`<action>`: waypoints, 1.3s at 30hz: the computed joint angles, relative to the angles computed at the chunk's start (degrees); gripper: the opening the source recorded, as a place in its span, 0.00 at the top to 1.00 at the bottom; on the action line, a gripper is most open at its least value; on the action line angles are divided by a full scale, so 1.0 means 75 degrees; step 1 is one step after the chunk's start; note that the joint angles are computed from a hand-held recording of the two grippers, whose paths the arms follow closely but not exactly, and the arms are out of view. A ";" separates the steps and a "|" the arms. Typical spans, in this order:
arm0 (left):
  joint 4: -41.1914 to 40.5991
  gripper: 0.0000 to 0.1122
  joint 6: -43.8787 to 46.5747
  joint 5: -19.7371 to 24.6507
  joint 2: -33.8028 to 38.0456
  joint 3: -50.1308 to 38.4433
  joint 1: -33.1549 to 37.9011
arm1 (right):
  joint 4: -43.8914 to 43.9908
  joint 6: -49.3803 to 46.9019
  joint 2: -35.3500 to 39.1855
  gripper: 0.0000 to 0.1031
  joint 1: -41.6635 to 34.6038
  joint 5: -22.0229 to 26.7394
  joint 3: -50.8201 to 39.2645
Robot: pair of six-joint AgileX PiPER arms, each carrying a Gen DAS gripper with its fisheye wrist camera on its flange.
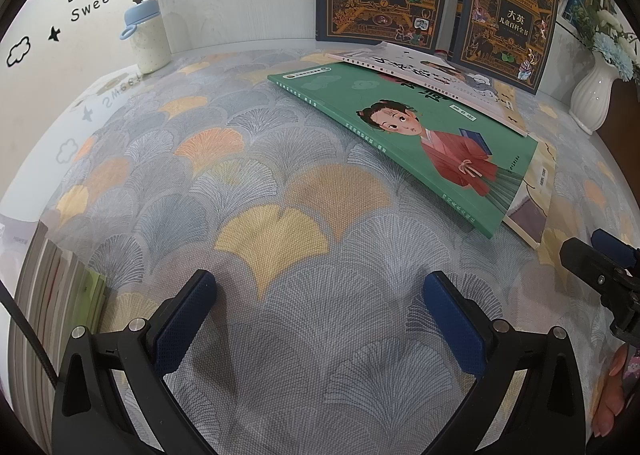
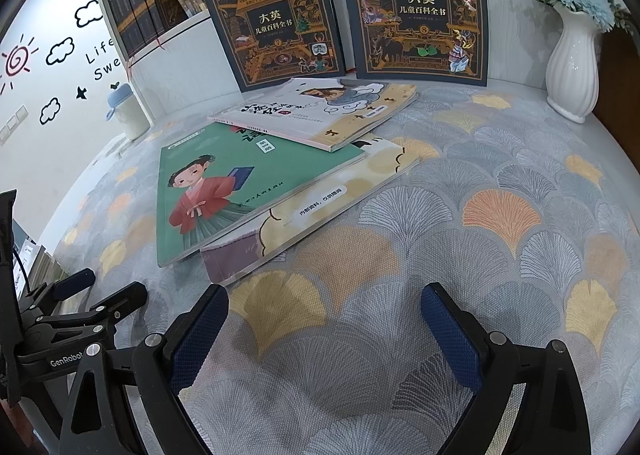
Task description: Organize books
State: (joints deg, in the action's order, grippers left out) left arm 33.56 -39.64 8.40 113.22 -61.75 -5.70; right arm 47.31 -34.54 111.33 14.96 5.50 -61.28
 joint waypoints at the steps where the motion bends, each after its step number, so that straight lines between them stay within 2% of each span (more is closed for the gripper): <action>1: 0.0004 0.08 -0.0007 0.0003 0.0001 -0.0003 -0.0004 | 0.0005 -0.0002 0.0000 0.06 0.0003 -0.0002 0.0001; 39: 0.0065 0.08 -0.0068 -0.0004 -0.0005 0.0007 -0.0003 | -0.0256 0.0261 -0.0016 0.06 0.0014 -0.0011 0.0013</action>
